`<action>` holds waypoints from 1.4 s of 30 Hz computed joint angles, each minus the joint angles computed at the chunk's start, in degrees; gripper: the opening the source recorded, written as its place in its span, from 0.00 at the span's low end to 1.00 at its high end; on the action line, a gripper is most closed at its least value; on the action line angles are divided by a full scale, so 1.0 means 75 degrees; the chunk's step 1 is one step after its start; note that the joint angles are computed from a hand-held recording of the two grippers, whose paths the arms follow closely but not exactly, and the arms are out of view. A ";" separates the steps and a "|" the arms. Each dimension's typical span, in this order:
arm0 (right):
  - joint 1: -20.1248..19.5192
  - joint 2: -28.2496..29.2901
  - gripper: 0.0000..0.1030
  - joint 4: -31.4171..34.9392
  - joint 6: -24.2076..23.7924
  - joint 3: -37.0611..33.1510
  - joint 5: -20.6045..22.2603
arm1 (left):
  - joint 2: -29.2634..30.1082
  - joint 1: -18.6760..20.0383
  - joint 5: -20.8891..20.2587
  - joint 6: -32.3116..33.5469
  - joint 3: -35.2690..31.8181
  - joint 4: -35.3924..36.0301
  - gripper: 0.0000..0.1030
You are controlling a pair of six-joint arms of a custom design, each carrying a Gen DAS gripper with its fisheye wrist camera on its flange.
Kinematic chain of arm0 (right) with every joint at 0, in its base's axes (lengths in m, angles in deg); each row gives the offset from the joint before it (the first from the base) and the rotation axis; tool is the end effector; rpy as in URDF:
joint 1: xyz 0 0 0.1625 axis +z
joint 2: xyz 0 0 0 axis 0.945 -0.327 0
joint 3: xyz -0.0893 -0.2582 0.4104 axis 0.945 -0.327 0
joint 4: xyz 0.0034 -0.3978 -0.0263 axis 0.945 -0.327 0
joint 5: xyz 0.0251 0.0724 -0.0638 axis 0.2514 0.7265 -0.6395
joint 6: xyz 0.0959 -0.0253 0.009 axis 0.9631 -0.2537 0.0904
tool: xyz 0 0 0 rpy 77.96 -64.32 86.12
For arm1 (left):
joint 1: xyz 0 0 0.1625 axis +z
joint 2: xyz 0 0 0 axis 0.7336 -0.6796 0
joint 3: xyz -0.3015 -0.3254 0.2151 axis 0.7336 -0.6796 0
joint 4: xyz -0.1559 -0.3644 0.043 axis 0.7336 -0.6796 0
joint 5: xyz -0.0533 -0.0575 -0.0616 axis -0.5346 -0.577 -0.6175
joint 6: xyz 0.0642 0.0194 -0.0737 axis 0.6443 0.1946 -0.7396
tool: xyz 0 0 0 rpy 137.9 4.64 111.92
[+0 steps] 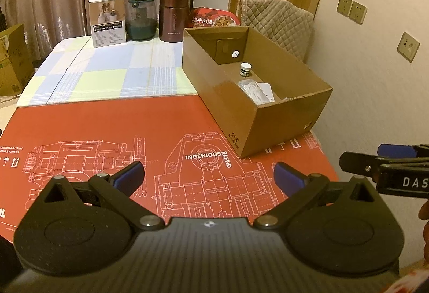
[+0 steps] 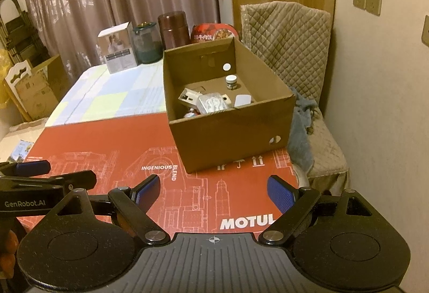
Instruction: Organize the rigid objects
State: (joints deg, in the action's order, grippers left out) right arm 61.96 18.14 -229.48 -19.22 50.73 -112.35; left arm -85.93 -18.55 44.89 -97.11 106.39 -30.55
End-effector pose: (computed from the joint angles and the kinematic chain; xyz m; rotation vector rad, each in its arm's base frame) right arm 0.4853 -0.3978 0.0615 0.9670 -2.5199 0.6875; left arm -0.1121 -0.3157 0.4457 -0.0224 2.1351 -1.0931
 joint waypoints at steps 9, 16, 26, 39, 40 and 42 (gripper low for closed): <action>-0.0029 0.0028 0.82 0.0046 0.0050 -0.0016 0.0028 | 0.0000 -0.0027 -0.0020 -0.0026 0.0049 -0.0021 0.99; -0.0028 0.0031 0.82 0.0033 0.0068 -0.0009 0.0037 | -0.0020 -0.0052 -0.0013 -0.0102 0.0072 0.0035 0.99; -0.0029 0.0077 0.82 0.0005 0.0092 -0.0014 0.0034 | -0.0023 -0.0051 -0.0016 -0.0103 0.0085 0.0024 0.99; -0.0038 0.0096 0.82 0.0012 0.0090 -0.0022 0.0053 | -0.0045 0.0007 -0.0004 -0.0087 0.0123 -0.0020 0.99; -0.0038 0.0096 0.82 0.0012 0.0090 -0.0022 0.0053 | -0.0054 0.0014 -0.0002 -0.0083 0.0127 -0.0028 0.99; -0.0044 0.0123 0.82 -0.0003 0.0097 -0.0024 0.0071 | -0.0057 0.0033 0.0011 -0.0072 0.0126 -0.0038 0.99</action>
